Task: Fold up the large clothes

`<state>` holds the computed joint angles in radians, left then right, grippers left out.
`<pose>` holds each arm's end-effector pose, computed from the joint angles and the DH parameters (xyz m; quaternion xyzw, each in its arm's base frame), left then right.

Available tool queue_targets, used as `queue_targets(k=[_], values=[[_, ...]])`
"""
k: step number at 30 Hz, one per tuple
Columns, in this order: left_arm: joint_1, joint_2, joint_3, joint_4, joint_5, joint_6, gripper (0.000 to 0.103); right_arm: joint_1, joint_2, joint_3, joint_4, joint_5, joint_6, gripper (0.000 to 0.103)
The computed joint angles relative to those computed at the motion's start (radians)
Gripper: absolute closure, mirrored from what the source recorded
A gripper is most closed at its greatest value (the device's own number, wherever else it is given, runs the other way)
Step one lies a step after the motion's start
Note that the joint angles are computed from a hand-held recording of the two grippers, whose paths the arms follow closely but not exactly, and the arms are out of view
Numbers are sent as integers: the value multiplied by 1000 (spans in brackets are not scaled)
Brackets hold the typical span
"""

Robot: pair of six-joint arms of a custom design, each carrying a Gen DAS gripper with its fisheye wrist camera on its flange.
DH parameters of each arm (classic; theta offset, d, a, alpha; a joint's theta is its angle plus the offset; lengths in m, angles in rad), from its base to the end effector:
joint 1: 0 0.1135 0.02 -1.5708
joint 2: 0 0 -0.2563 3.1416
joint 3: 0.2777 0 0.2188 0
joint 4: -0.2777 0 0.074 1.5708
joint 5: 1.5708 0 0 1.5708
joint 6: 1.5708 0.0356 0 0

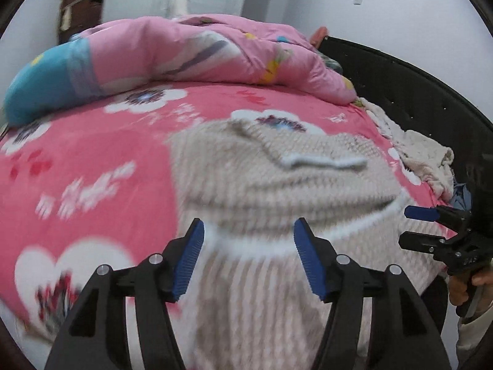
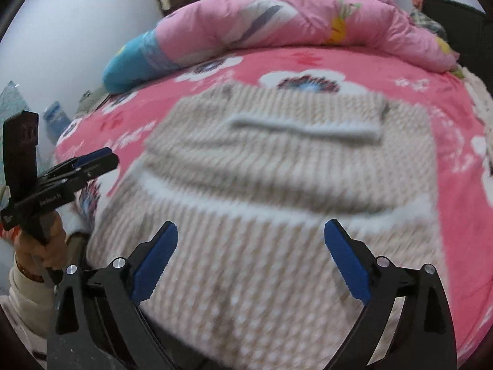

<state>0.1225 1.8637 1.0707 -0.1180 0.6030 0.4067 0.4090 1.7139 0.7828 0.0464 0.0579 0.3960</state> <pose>0.3476 0.0224 0.1694 0.2232 0.8807 -0.1903 0.3720 0.2758 0.1173 0.1494 0.0036 0.9414 0.1066 0.3200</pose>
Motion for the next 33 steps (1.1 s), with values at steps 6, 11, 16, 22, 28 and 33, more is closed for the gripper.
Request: queue_targets(k=[6, 11, 16, 22, 28, 33], values=[[93, -5, -187, 92, 95, 57, 45, 47, 118, -101, 204, 37, 54, 9], [86, 53, -181, 200, 65, -25, 59, 44, 110, -95, 183, 22, 71, 9], [72, 180, -9, 105, 51, -24, 63, 45, 112, -106, 203, 20, 74, 9], [124, 308, 219, -155, 225, 33, 65, 18, 136, -78, 204, 5, 49, 9], [90, 412, 412, -318, 215, 45, 66, 37, 120, -96, 204, 22, 70, 8], [62, 448, 514, -433, 208, 53, 67, 33, 132, -88, 209, 20, 67, 8]])
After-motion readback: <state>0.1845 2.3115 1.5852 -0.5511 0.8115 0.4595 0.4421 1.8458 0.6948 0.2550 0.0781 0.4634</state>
